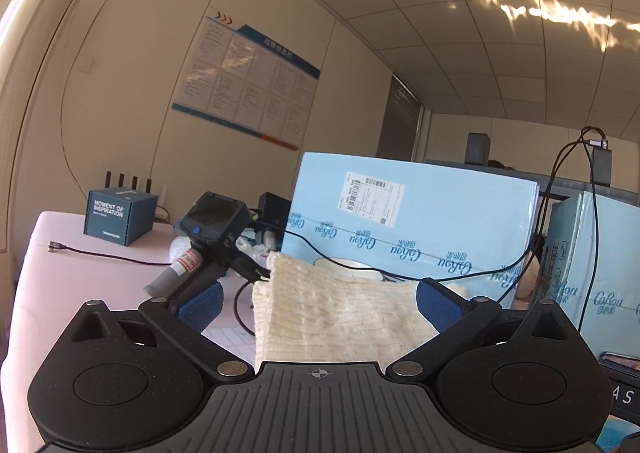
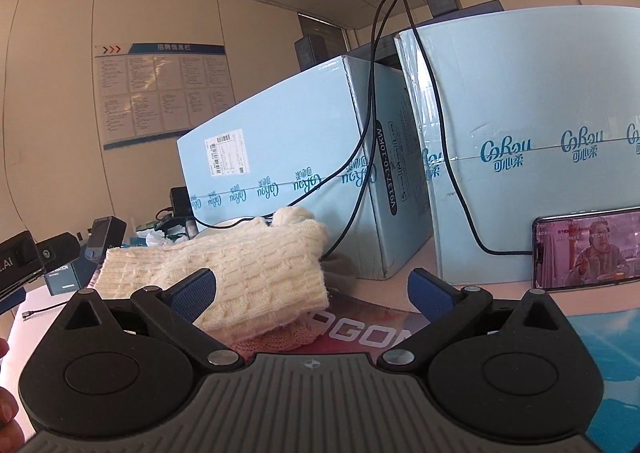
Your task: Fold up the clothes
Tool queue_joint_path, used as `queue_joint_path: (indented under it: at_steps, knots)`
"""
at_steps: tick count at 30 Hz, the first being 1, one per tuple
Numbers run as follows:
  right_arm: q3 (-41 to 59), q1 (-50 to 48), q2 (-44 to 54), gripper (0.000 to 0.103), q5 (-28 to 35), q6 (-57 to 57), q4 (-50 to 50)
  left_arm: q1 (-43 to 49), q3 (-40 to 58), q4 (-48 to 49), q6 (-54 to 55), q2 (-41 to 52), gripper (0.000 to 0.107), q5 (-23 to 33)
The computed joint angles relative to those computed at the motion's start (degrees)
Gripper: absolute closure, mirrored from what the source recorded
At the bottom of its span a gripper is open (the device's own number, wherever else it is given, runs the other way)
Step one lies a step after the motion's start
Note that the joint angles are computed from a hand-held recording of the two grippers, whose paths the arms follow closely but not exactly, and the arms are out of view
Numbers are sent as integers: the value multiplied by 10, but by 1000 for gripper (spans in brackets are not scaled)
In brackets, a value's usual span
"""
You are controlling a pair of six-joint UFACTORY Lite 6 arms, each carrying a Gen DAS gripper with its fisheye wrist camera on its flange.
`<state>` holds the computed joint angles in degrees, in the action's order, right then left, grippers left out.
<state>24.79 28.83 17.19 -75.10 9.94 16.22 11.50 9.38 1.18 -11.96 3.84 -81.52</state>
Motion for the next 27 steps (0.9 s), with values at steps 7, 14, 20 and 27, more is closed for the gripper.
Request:
queue_joint_path:
  at_steps: [7,14,20,27]
  knots:
    - [-20,28,33,0,-104,-53,45,-179,-29,-247,62,48,4,-105]
    - [-31,3,30,0,-117,-81,4,-282,-2,-369,134,70,4,-90]
    - [-24,-9,30,0,-98,-66,-5,-291,-4,-405,111,73,4,-94]
    - [-18,-4,31,0,-84,-72,1,-288,-9,-409,88,76,4,-106]
